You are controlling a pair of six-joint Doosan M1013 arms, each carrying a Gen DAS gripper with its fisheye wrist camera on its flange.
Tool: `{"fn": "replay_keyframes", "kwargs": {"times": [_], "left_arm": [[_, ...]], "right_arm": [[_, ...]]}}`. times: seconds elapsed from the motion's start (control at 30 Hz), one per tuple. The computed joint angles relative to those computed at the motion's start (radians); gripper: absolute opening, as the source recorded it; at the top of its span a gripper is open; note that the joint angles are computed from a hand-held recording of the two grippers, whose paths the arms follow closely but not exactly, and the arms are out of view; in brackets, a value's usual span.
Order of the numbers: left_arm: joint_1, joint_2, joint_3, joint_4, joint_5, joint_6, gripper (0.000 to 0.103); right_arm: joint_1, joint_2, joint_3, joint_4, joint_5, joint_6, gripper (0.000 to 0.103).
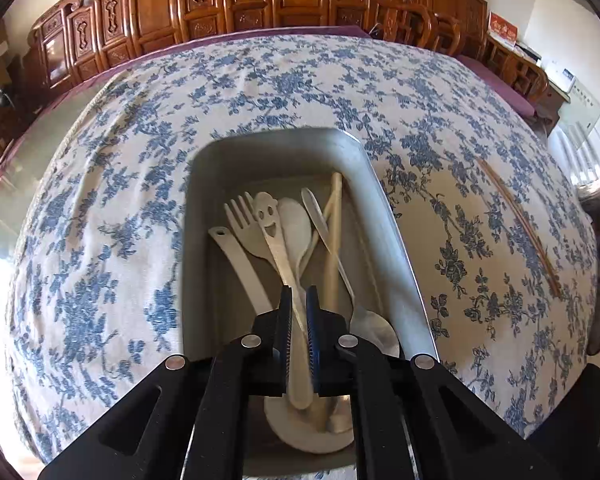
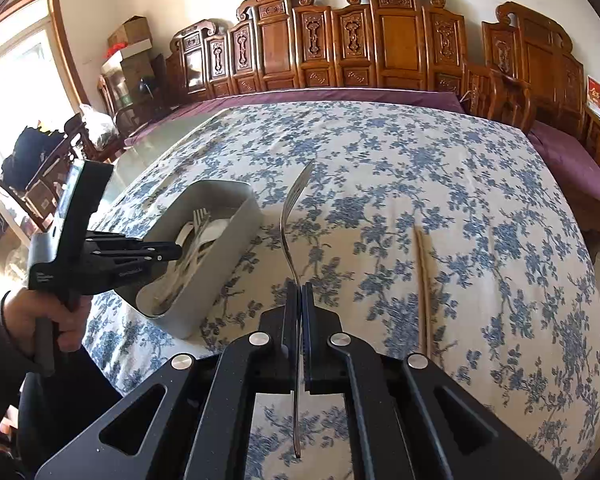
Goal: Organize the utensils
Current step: 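Carry the chopstick into the tray and open the left tool while the right tool holds the fork, then lower the metal fork into the grey tray and open the right tool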
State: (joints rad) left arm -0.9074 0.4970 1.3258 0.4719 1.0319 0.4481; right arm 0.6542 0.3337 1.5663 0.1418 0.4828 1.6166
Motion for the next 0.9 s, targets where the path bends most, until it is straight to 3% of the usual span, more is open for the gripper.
{"fn": "replay_keyframes", "kwargs": {"times": [0.6,0.9], "left_arm": [[-0.013,-0.157,0.167,0.126,-0.034,-0.131,0.011],[-0.008,-0.198,0.226,0.148,-0.046,-0.18,0.011]], "right_arm": [[0.083,0.106,-0.164,-0.014,0.068,0.016,0.003],[0.114,0.172,-0.265,-0.015,0.112,0.037,0.003]]}}
